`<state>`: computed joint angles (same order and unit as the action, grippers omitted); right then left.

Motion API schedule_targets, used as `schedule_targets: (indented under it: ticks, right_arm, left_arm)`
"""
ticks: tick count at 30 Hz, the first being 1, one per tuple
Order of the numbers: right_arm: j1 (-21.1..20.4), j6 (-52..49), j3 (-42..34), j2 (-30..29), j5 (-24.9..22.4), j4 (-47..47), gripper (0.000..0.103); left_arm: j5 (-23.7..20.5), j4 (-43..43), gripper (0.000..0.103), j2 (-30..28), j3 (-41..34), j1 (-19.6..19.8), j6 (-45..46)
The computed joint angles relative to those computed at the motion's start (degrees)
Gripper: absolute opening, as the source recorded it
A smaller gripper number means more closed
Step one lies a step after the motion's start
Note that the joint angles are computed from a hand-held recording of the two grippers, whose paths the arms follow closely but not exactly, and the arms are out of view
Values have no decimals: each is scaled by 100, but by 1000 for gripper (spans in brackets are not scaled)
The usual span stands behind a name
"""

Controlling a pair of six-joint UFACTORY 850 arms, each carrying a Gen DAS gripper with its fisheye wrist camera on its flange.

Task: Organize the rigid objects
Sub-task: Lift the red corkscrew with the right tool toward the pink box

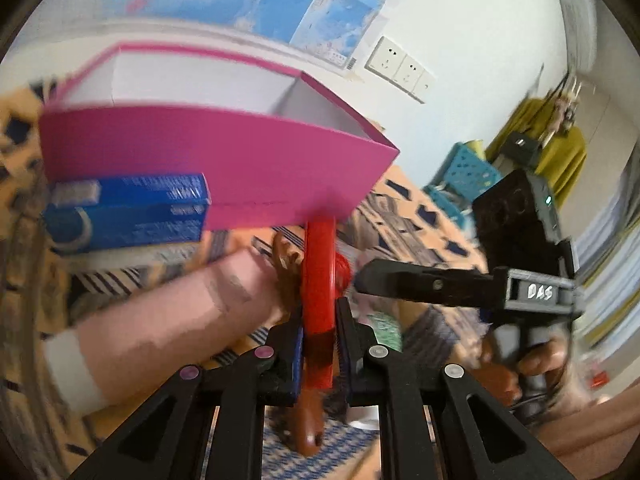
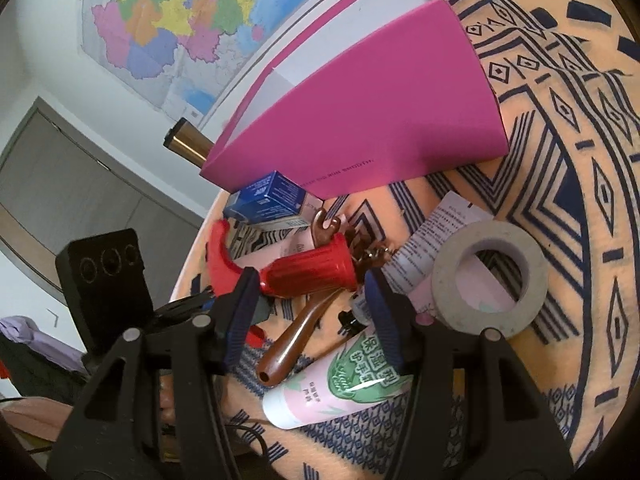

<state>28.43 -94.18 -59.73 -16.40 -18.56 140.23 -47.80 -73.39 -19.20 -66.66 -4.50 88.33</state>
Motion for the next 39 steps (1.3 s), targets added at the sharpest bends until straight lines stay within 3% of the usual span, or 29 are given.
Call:
schedule_targets:
  ticks: [7,13,17,25,28,29,32,35,39]
  right_arm:
    - [-36,520,57,19,-214,-474,57]
    - [17,1107,-192,-158,-147,-1121,57]
    - [130,1742,-466,-313,271,-1887,56]
    - [184,2167,-747,-505,621,-2181,54]
    - [244,1757,-814,-562,825,-1774,46]
    - [239,1797,-830,-589,837,-1819,38]
    - [184,1368,-783,-606,630,-1332,35]
    - [168,430,-634,-526,364,-432,29]
    - [272,-1197,-547,-324,614,802,27]
  left_arm:
    - [329,137,17,95,94,-116,187]
    - [-222,405,17,-197,-120,37,-277]
    - [-623,418,17,-392,-251,141,-526]
    - [-759,260,16,-291,-110,140,-182]
    - [-770,220,16,-227,-52,116,-6]
    - [-718,200,15,-200,-26,90,42]
    - [-751,246,15,-199,-50,106,46]
    - [-658,261,15,-175,-53,100,17]
    - [-704,150,17,-152,-132,99,72]
